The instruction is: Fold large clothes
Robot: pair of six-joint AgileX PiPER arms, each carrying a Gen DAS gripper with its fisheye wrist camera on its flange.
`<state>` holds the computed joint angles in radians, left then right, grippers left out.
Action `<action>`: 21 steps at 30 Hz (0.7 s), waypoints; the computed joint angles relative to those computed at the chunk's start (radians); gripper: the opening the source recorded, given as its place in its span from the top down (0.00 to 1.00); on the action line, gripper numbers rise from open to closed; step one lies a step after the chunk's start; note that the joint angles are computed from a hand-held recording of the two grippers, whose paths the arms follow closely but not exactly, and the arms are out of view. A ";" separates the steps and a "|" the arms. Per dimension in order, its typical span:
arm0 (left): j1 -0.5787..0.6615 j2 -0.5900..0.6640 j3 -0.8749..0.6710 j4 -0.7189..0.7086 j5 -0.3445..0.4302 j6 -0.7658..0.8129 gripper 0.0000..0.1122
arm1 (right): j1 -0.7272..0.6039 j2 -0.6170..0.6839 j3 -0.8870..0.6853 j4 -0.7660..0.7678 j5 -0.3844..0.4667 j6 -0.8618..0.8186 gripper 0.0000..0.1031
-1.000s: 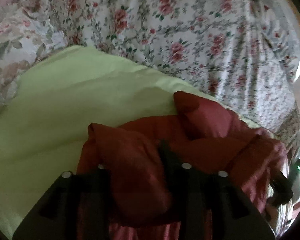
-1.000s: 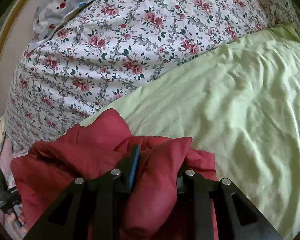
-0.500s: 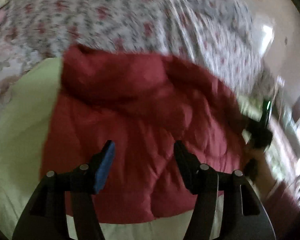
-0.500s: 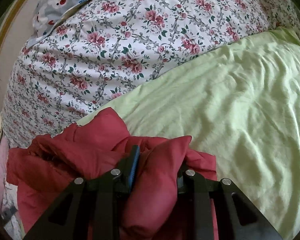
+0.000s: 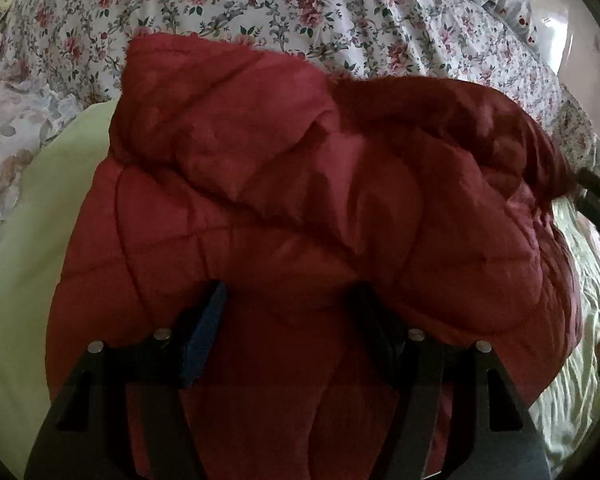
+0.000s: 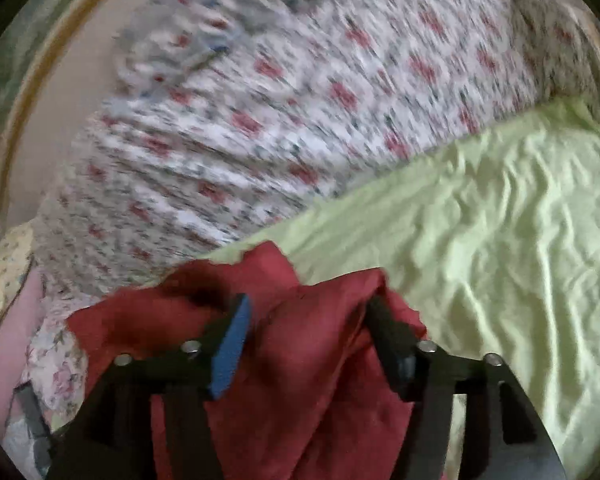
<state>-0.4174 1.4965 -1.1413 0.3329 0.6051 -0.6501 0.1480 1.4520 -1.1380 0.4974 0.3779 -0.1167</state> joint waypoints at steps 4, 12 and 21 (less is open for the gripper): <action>-0.008 0.025 -0.028 0.027 0.023 -0.022 0.40 | 0.112 0.072 -0.094 -0.219 0.150 0.077 0.25; 0.069 0.015 -0.070 -0.054 0.045 0.103 0.43 | 0.110 0.288 -0.239 -0.381 0.234 0.194 0.25; 0.220 0.171 -0.183 -0.268 0.024 0.287 0.43 | 0.015 0.371 -0.291 -0.233 0.249 0.170 0.17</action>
